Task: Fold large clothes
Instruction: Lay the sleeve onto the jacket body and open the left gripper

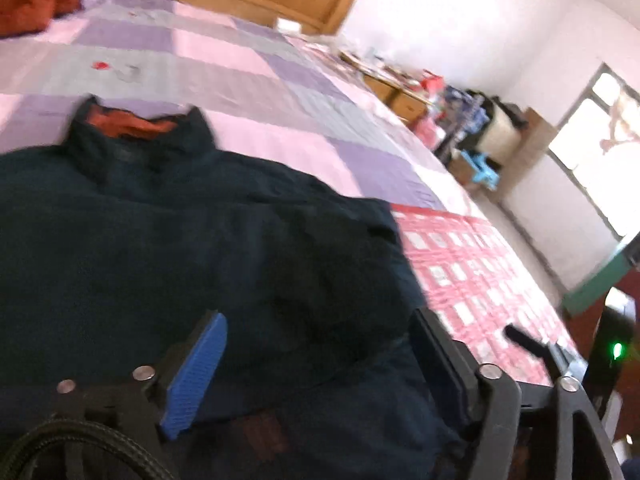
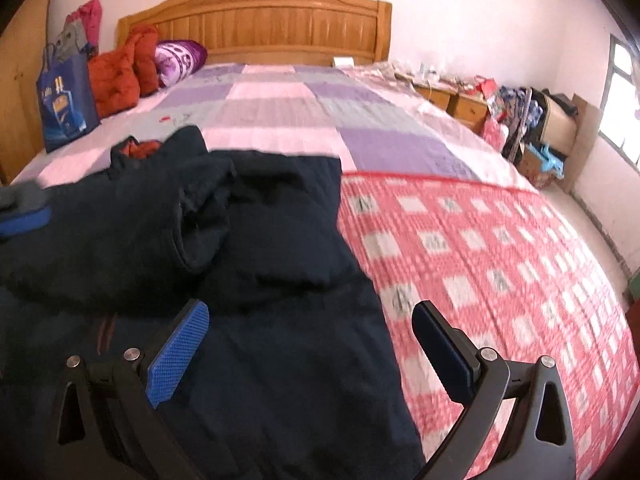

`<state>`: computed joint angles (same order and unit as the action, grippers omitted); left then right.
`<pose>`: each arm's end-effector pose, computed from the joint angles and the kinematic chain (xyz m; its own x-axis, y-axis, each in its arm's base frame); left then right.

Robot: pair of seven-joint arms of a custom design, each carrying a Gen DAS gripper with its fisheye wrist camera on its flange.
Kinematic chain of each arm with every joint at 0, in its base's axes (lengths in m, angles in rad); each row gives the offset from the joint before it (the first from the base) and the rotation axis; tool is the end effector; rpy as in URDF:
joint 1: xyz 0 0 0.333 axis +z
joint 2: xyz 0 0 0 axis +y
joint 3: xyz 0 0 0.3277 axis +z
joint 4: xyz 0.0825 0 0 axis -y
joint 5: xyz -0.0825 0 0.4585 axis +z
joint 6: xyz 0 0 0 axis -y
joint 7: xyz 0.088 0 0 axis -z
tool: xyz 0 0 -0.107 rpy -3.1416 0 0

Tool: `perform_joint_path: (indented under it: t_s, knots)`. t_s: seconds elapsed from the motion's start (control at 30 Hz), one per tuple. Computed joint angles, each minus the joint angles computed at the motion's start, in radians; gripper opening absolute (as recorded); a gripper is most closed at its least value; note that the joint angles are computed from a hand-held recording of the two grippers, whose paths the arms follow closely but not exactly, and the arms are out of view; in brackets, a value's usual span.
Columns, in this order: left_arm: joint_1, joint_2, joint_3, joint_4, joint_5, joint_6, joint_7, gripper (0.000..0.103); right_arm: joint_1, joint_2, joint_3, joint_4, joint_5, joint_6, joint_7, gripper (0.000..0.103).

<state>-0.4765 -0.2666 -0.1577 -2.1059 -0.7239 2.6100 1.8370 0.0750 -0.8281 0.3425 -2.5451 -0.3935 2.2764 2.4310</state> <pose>0.4824 -0.3471 0.6066 -0.5270 -0.7203 0.4511 -0.7464 0.1384 -0.6509 0.3833 0.1770 0.5704 -0.3322 -0.9380 0.0991 -0.6944 0.1721 -0.6987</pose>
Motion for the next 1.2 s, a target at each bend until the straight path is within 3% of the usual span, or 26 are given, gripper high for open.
perform_joint_path:
  t_s: [0.07, 0.17, 0.27, 0.4, 0.53, 0.6, 0.8, 0.93, 1.0, 1.07, 1.2]
  knots:
    - [0.041, -0.020, -0.011, -0.022, 0.093, 0.022, -0.062, 0.080, -0.012, 0.027, 0.002, 0.027, -0.011, 0.014, 0.000, 0.103]
    - [0.153, -0.006, -0.064, -0.021, 0.388, 0.067, -0.289, 0.080, -0.031, 0.077, 0.011, 0.069, -0.036, 0.042, 0.010, 0.103]
    - [0.234, 0.059, -0.088, 0.026, 0.626, 0.037, -0.480, 0.081, -0.043, 0.158, 0.019, 0.126, -0.063, 0.072, 0.020, 0.103]
    - [0.263, 0.171, -0.065, 0.087, 0.775, -0.056, -0.613, 0.081, -0.057, 0.317, 0.042, 0.241, -0.160, 0.075, 0.038, 0.103]
    - [0.274, 0.203, -0.064, 0.076, 0.936, -0.015, -0.717, 0.086, -0.013, 0.517, -0.015, 0.368, -0.115, -0.004, -0.021, 0.103]
    - [0.285, 0.215, -0.057, 0.087, 0.998, -0.024, -0.804, 0.086, 0.016, 0.593, -0.068, 0.400, -0.047, 0.017, -0.059, 0.103]
    - [0.299, 0.261, -0.041, 0.130, 1.092, -0.055, -0.804, 0.087, 0.079, 0.720, -0.140, 0.494, -0.106, 0.041, -0.138, 0.103]
    - [0.304, 0.218, -0.035, 0.112, 1.035, -0.075, -0.802, 0.080, 0.113, 0.627, -0.193, 0.404, -0.110, 0.103, -0.113, 0.103]
    - [0.301, 0.160, -0.028, 0.062, 0.983, -0.013, -0.749, 0.079, 0.096, 0.529, -0.186, 0.325, -0.161, 0.134, -0.036, 0.103]
    - [0.291, 0.133, -0.024, 0.040, 0.929, 0.043, -0.693, 0.079, 0.060, 0.458, -0.137, 0.286, -0.247, 0.113, 0.051, 0.103]
    - [0.222, 0.158, -0.017, 0.076, 0.705, 0.092, -0.480, 0.080, 0.048, 0.460, -0.091, 0.317, -0.323, 0.208, 0.083, 0.103]
